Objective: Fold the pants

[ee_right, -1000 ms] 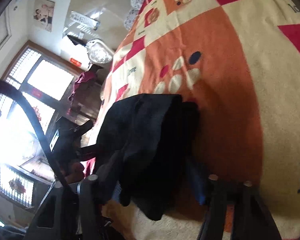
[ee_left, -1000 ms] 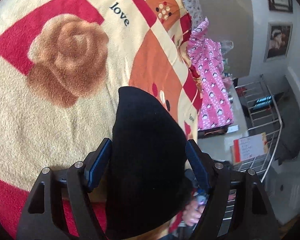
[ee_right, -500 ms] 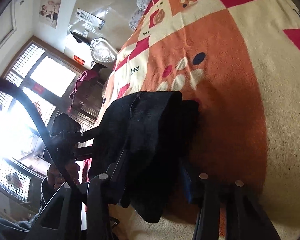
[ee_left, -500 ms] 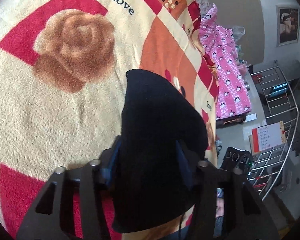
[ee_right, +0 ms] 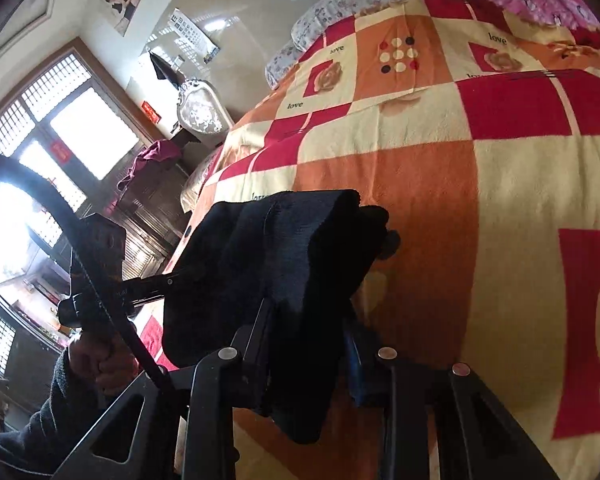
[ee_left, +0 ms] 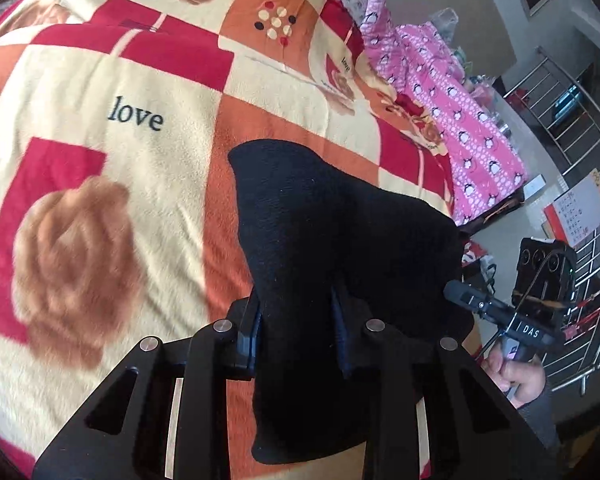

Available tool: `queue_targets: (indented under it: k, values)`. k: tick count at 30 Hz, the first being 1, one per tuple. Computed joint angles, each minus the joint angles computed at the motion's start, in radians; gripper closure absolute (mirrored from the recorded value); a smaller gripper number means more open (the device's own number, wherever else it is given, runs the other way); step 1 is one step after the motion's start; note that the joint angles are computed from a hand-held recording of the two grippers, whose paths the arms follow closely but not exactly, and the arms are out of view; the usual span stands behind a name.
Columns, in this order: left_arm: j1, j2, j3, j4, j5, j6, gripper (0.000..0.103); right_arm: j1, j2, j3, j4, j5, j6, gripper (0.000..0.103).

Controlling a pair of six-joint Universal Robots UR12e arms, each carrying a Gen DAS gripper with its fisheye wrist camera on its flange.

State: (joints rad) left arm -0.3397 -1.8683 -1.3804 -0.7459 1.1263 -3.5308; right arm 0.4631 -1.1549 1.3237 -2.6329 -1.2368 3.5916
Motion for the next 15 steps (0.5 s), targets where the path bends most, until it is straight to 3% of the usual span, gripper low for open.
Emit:
queue_targets:
  k: [4,6,7,8,9,11,13,15]
  values:
    - [-0.015,-0.041,0.034,-0.058,0.049,0.016,0.073,-0.023,0.029,-0.04,0.092,-0.002,-0.023,0.074]
    - [-0.014,-0.045,0.018,-0.011,0.062,-0.004,0.048,-0.027,0.042,-0.038,0.115,-0.005,-0.033,0.069]
    - [-0.013,-0.044,0.012,0.001,0.07,-0.014,0.043,-0.028,0.044,-0.025,0.097,-0.013,-0.022,0.065]
    - [-0.006,-0.039,-0.002,0.022,0.051,-0.027,0.042,-0.033,0.04,0.006,0.037,-0.01,0.019,0.054]
    - [0.004,-0.034,-0.01,0.026,0.021,-0.032,0.042,-0.037,0.034,0.029,-0.002,-0.005,0.063,0.049]
    - [0.01,-0.016,-0.024,0.044,0.039,-0.036,0.043,-0.045,0.023,0.059,-0.045,0.023,0.1,0.049]
    - [0.0,0.01,-0.042,0.116,0.111,-0.01,0.044,-0.042,0.005,0.067,-0.041,-0.003,0.079,0.049]
    - [-0.005,0.026,-0.054,0.205,0.109,0.009,0.044,-0.026,-0.016,0.064,-0.071,-0.091,-0.002,0.049]
